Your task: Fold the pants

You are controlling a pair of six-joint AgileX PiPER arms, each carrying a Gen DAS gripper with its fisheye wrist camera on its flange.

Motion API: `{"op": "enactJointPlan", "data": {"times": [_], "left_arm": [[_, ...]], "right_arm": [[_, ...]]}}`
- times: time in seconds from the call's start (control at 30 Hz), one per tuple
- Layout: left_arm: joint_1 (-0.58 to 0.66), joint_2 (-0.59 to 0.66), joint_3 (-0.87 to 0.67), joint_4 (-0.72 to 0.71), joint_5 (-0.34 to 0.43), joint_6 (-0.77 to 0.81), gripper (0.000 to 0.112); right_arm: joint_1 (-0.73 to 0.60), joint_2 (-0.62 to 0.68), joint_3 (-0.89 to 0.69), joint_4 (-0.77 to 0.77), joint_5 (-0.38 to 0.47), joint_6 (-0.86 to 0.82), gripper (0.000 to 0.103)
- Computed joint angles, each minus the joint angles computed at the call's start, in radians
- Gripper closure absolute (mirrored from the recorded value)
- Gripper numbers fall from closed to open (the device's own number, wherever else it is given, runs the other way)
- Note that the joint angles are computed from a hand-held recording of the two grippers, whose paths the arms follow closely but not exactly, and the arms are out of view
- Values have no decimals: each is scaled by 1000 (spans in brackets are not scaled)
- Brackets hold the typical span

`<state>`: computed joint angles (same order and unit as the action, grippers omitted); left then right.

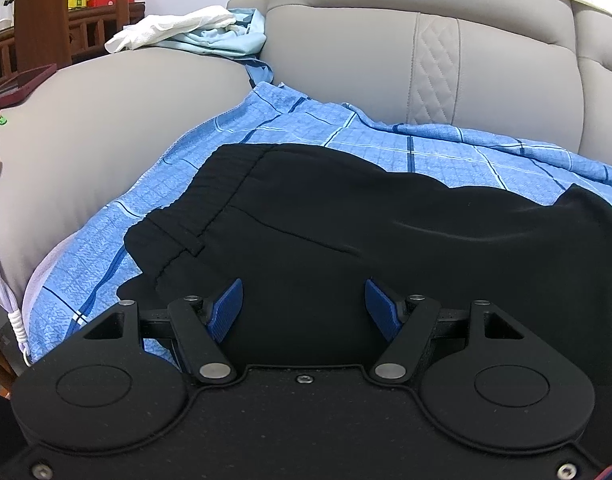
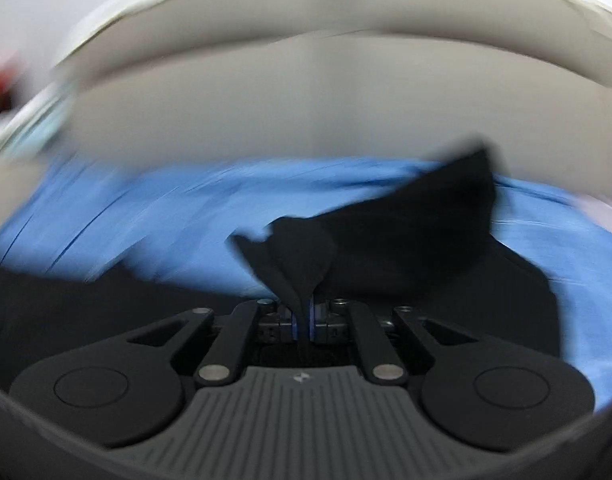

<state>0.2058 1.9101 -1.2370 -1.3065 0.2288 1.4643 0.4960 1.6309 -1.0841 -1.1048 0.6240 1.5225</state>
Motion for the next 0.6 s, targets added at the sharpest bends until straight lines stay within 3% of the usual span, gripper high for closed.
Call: {"op": "enactJointPlan", "data": {"times": [0.1, 0.23, 0.37, 0.47, 0.6], "left_arm": [[10, 3, -17, 70, 32, -71, 47], [24, 0, -30, 87, 94, -97, 47], [33, -28, -20, 67, 171, -90, 48], [46, -60, -10, 46, 293, -74, 47], [57, -68, -47, 94, 516, -101, 46]], "right_arm": [[151, 161, -108, 17, -43, -54, 95], [240, 222, -153, 45, -16, -55, 93], [287, 174, -97, 17, 5, -28, 34], [327, 123, -21, -56, 3, 68, 26], [383, 84, 53, -142, 59, 230, 20]]}}
